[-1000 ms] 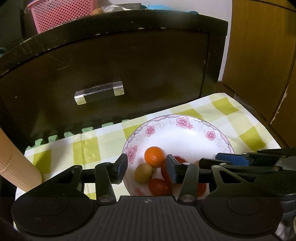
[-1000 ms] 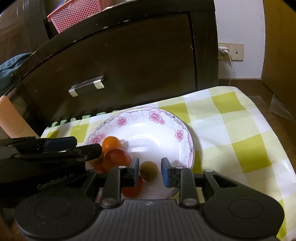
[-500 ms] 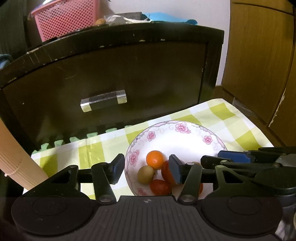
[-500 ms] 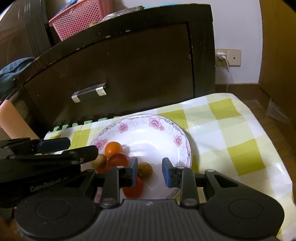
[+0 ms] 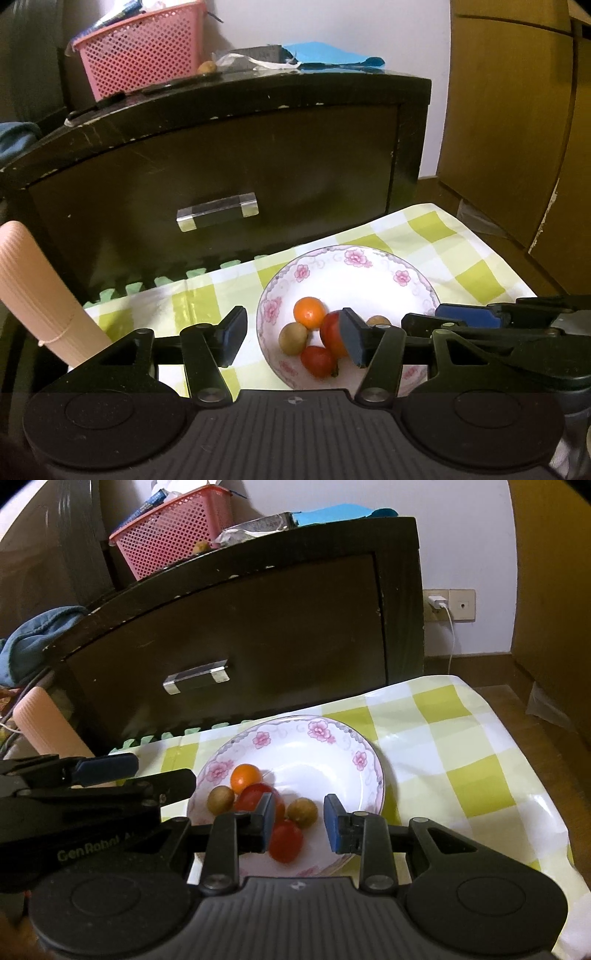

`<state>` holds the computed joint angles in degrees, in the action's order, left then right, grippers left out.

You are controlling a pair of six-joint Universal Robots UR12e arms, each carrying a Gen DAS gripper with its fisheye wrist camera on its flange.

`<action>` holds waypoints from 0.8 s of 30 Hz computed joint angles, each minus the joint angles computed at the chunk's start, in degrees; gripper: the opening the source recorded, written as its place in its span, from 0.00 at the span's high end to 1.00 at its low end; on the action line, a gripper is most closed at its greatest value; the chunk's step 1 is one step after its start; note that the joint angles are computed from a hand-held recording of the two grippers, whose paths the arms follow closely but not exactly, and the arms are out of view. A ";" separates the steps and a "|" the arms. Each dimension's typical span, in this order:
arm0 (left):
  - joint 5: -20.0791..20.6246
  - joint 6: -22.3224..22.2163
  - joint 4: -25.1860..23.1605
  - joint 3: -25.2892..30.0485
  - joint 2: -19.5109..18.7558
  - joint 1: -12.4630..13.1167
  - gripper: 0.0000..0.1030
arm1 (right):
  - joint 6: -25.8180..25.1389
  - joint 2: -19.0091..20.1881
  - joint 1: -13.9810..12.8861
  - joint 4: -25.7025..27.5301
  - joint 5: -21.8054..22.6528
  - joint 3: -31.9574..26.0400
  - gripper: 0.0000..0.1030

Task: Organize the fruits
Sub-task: 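Move both open grippers back toward the remaining tangerines and tomato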

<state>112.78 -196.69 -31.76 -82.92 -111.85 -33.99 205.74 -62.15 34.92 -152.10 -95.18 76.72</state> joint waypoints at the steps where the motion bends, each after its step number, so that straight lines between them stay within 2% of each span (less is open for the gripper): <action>1: 0.13 0.00 0.06 -0.23 0.24 -0.09 0.39 | 0.07 -0.20 0.09 0.08 0.05 0.14 0.73; 9: 1.60 -0.09 -0.38 -2.15 2.14 -1.15 0.39 | -0.46 -1.96 1.01 0.43 0.17 1.89 0.73; 24: 1.03 -3.43 -2.41 -6.19 5.55 -2.04 0.40 | -0.34 -4.40 2.72 2.57 1.21 4.61 0.73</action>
